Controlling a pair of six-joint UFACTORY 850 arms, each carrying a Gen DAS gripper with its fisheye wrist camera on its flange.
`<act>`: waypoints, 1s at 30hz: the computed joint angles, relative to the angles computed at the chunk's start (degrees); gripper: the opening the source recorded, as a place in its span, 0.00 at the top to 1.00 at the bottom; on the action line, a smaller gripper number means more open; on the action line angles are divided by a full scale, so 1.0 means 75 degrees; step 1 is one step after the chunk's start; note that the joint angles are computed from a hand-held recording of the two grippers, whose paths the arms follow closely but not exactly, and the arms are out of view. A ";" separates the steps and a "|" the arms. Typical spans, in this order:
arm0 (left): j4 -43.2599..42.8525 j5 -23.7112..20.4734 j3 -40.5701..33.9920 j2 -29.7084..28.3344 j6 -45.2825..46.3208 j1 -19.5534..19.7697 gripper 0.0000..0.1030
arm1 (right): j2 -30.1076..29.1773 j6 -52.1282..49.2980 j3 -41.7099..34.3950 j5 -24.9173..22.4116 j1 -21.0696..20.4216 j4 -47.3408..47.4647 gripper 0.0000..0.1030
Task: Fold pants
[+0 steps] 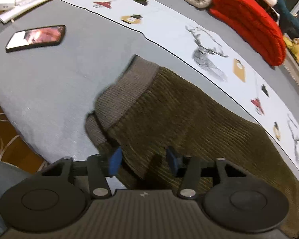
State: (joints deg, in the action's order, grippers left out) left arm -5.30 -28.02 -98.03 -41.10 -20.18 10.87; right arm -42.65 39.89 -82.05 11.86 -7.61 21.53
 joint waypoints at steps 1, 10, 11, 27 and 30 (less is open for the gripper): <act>-0.0263 0.0032 0.0051 0.0030 0.0221 -0.0015 0.42 | 0.0009 0.0092 0.0027 -0.0006 -0.0001 -0.0085 0.93; -0.2383 -0.0490 0.0117 0.0059 0.2147 -0.0421 0.41 | -0.0077 -0.0169 -0.0109 -0.0126 -0.0002 0.0259 0.93; -0.2500 -0.0550 0.0083 0.0002 0.2241 -0.0488 0.39 | -0.0082 -0.0172 -0.0119 -0.0147 -0.0003 0.0274 0.92; -0.4235 -0.1407 -0.0315 -0.0438 0.3078 -0.0848 0.49 | -0.0240 -0.0474 -0.0508 -0.0736 -0.0085 0.0522 0.91; -0.4460 -0.1357 -0.0145 -0.0360 0.3246 -0.0869 0.41 | -0.0239 -0.0174 -0.0480 -0.0696 -0.0093 0.0191 0.91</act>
